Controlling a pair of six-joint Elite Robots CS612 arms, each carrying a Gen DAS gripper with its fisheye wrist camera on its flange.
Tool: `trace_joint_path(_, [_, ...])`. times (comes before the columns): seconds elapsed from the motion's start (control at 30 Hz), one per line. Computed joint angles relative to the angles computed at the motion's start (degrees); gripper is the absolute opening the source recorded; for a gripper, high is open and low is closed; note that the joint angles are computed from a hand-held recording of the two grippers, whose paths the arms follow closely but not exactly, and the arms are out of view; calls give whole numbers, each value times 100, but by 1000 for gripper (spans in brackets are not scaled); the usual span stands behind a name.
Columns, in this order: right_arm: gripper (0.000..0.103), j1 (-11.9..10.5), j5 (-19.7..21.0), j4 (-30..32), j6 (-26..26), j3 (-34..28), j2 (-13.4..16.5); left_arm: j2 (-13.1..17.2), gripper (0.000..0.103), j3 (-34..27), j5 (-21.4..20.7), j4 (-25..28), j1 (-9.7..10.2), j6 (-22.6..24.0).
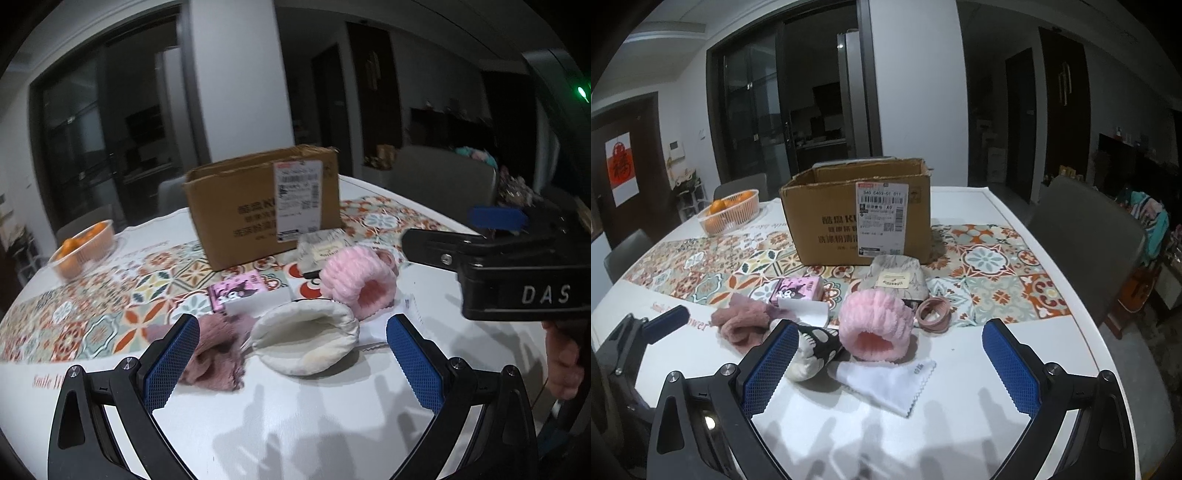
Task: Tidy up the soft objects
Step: 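Grasp the white patterned sock with the left tool while the right tool grasps the pink fluffy headband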
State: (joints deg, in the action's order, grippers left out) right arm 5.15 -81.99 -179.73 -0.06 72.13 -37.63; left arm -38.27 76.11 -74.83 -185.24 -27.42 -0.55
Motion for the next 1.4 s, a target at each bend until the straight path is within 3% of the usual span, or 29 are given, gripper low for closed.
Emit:
trace_joint_path(0.33, [94, -20, 361, 673, 11, -608, 349, 301, 103, -474, -412, 188, 100, 606])
trace_joint_path(0.63, [83, -41, 690, 1359, 82, -1165, 650, 527, 101, -886, -780, 632, 188, 675])
trace_joint_path(0.77, [76, -26, 751, 1629, -4, -1378, 770, 594, 94, -989, -850, 748, 206, 686])
trace_joint_path(0.9, [67, -25, 728, 1807, -30, -1482, 834, 619, 77, -1026, -936, 818, 220, 589])
trace_joint_path(1.1, [50, -42, 686, 1844, -2, -1460, 838, 598, 66, -963, -914, 731, 204, 521])
trace_joint_path(1.2, [40, -48, 667, 1810, -12, -1439, 831, 584, 58, -946, -962, 727, 216, 341])
trace_joint_path(1.4, [31, -89, 750, 1716, 157, -1380, 811, 528, 44, -909, -1011, 827, 226, -183])
